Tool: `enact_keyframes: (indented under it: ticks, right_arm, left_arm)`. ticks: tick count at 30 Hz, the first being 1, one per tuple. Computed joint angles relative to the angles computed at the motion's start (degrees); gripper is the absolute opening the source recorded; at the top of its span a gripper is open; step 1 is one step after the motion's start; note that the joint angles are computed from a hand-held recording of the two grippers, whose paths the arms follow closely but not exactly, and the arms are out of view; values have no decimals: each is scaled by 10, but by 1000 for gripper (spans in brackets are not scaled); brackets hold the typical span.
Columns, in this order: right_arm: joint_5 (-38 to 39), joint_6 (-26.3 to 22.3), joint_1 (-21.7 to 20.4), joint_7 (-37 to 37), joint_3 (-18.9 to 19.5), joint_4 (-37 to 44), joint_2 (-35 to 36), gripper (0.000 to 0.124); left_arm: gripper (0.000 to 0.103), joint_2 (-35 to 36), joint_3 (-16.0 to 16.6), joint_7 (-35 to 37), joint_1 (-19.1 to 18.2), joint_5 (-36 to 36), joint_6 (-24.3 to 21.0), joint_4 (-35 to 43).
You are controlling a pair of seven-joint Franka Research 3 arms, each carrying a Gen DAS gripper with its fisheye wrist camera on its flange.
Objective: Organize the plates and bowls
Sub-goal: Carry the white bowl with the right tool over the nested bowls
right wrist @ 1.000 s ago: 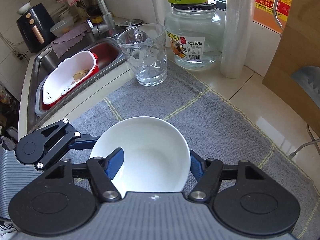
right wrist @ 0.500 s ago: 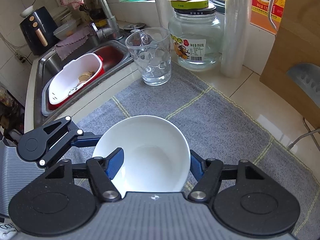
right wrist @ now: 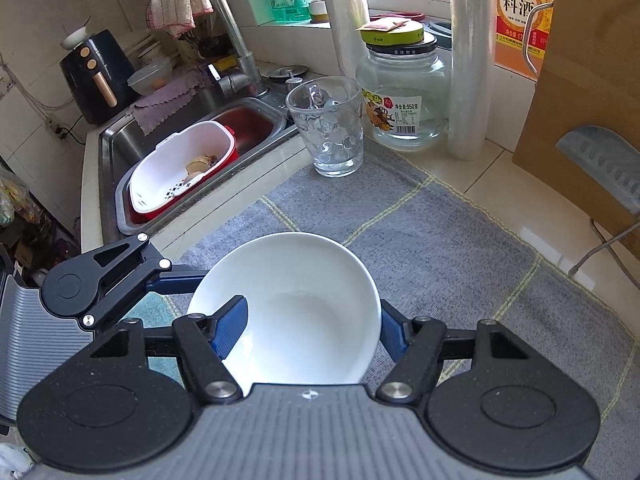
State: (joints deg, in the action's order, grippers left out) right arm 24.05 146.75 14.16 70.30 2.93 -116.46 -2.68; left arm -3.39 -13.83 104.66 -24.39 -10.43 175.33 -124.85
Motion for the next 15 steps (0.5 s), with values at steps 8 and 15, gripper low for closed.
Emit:
enact_keyframes:
  ticks: [8,15]
  right_arm:
    - [10,11,7,-7,1,-38,-38,74]
    - [28,21,14,-16,-1,-74,-73,74]
  left_arm:
    - [90,-32,3,-34,-8,23,-8,-21]
    - [90,-58,15,-55,-28,38,-15,-40]
